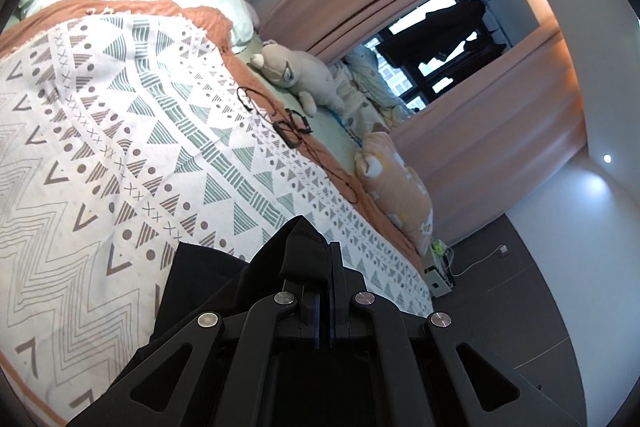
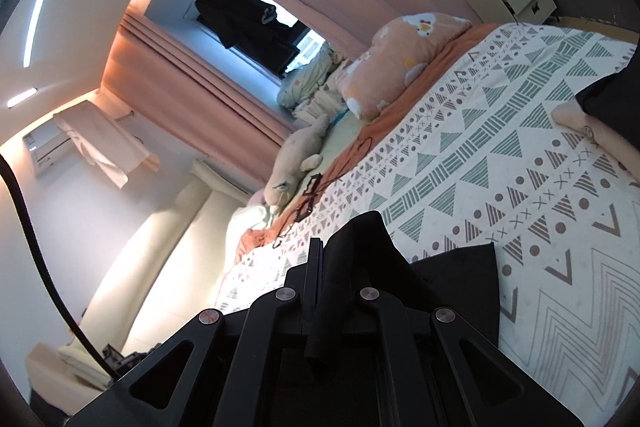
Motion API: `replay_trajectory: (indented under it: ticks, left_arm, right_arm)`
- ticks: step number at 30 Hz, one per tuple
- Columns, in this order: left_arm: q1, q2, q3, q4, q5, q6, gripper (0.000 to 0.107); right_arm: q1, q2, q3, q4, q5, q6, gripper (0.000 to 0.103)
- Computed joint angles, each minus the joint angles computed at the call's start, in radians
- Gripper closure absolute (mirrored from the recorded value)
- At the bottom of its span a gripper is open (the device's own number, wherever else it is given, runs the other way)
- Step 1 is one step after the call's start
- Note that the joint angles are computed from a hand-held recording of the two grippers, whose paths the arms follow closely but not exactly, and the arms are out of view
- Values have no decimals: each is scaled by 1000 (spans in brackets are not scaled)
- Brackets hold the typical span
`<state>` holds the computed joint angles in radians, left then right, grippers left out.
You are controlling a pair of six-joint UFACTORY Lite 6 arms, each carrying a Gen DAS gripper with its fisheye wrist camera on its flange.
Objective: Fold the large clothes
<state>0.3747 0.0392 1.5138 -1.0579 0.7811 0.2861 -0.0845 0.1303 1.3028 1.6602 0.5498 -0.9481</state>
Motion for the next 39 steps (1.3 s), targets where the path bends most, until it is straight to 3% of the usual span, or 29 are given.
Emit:
replay_trajectory:
  ticks: [6,16,23,24,25,26,27,28,33,39]
  left_arm:
    - [-61,225,123,42,-80,-18,106]
    - [-129,541,306,87,-159,-44,105]
    - [-126,692,428,39,-141,-63,104]
    - [-123,726,476,52,-113,-96,99]
    - [-118,757,518,47,-76,-112,80]
    - [-118,767,527,27,-61,-108,48]
    - [-119,752,500,-7,-68,-81,36]
    - [-122,708,434,-46,-101,-32,23]
    - [-120,598,295,-6,-136,8,23]
    - [-122,545,176,222,-165,-50,23]
  right_arm:
    - [39,256,232,-55,-60,43,99]
    - [63,549,431,-121,-129,124,99]
    - [60,729,644,-199,-100,237,96]
    - [57,758,690,-249,-82,296,81]
    - [56,763,701,-259,-81,313,66]
    - [58,744,675,-231,-102,289,41]
    - [60,704,621,-170,-130,223,34]
    - [57,680,586,-126,-132,169,34]
    - [39,594,455,-163,-141,156,34]
    - [54,548,335,-492,-202,354,34]
